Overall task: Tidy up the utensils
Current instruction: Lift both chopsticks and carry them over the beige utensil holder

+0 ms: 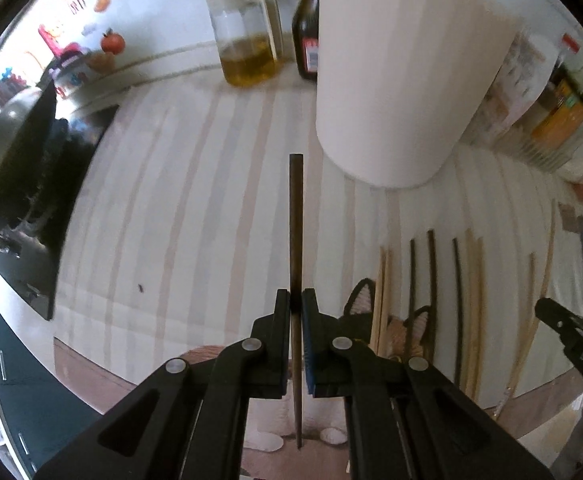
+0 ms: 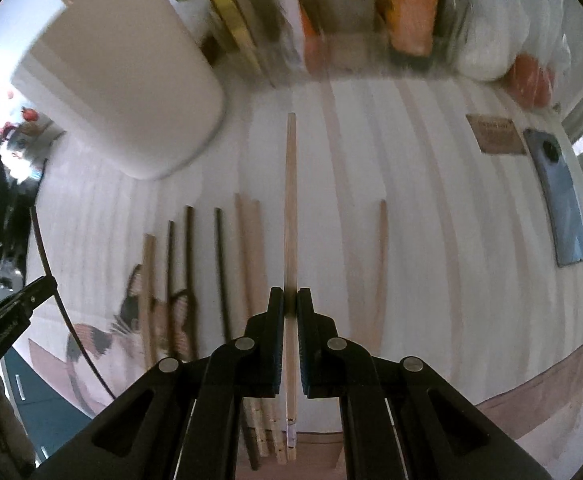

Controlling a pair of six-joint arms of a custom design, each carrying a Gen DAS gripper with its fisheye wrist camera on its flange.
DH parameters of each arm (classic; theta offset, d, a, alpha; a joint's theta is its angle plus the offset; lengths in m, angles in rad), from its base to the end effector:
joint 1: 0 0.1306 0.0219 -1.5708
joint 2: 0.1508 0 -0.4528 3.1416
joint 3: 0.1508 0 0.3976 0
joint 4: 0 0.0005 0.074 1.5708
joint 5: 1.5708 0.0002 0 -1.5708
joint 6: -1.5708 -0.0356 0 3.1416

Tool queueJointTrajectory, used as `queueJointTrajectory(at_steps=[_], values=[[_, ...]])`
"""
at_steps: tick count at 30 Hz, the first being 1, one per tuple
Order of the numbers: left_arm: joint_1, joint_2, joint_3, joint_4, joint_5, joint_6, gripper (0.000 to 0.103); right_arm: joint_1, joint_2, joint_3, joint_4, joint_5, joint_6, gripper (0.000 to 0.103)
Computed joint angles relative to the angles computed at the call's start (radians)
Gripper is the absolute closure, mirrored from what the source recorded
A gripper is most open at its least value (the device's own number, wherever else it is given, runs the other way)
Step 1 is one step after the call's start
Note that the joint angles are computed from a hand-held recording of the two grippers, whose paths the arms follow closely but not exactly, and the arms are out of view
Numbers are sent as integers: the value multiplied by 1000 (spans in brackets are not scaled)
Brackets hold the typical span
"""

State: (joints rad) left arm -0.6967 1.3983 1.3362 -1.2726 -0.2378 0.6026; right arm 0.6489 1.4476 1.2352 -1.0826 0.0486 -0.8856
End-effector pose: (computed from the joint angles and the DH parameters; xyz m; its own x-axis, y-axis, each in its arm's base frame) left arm 0.3380 -0.2725 0.4530 -0.9439 0.0715 -0.3225 0.0563 0.9968 0.0561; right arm 0.3620 0.2718 0.3939 -0.9443 0.2544 -0.2085 0.2183 0.9589 0.1813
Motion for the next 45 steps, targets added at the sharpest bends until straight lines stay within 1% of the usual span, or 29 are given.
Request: queueJointTrajectory(at_steps=[3, 5, 7, 12, 16, 22, 29, 34, 37, 39, 41, 45], values=[[-4, -22, 21, -1, -25, -3, 100, 19, -14, 16, 13, 34, -9, 97], [-4, 4, 75, -4, -42, -5, 100, 43, -23, 25, 27, 70, -25, 97], [2, 6, 97, 5, -52, -17, 100, 52, -33, 39, 33, 91, -33, 97], [4, -11, 152, 17, -79, -29, 100, 56, -57, 97, 41, 138, -30, 97], [15, -9, 218, 38, -97, -57, 100, 43, -56, 163, 53, 148, -16, 97], [34, 17, 336, 51, -123, -99, 100, 12, -9, 309, 78, 157, 62, 97], [59, 63, 519, 48, -151, -151, 101, -28, 93, 532, 93, 160, 168, 97], [77, 122, 650, 37, -146, -173, 101, -59, 186, 717, 85, 163, 227, 97], [97, 172, 728, 29, -115, -178, 101, -78, 240, 814, 84, 170, 269, 97], [106, 202, 766, 21, -96, -177, 101, -91, 271, 856, 96, 176, 289, 97], [118, 239, 807, 6, -66, -183, 101, -102, 285, 863, 125, 178, 300, 97], [140, 296, 852, -7, -40, -184, 101, -126, 307, 838, 212, 175, 334, 97]])
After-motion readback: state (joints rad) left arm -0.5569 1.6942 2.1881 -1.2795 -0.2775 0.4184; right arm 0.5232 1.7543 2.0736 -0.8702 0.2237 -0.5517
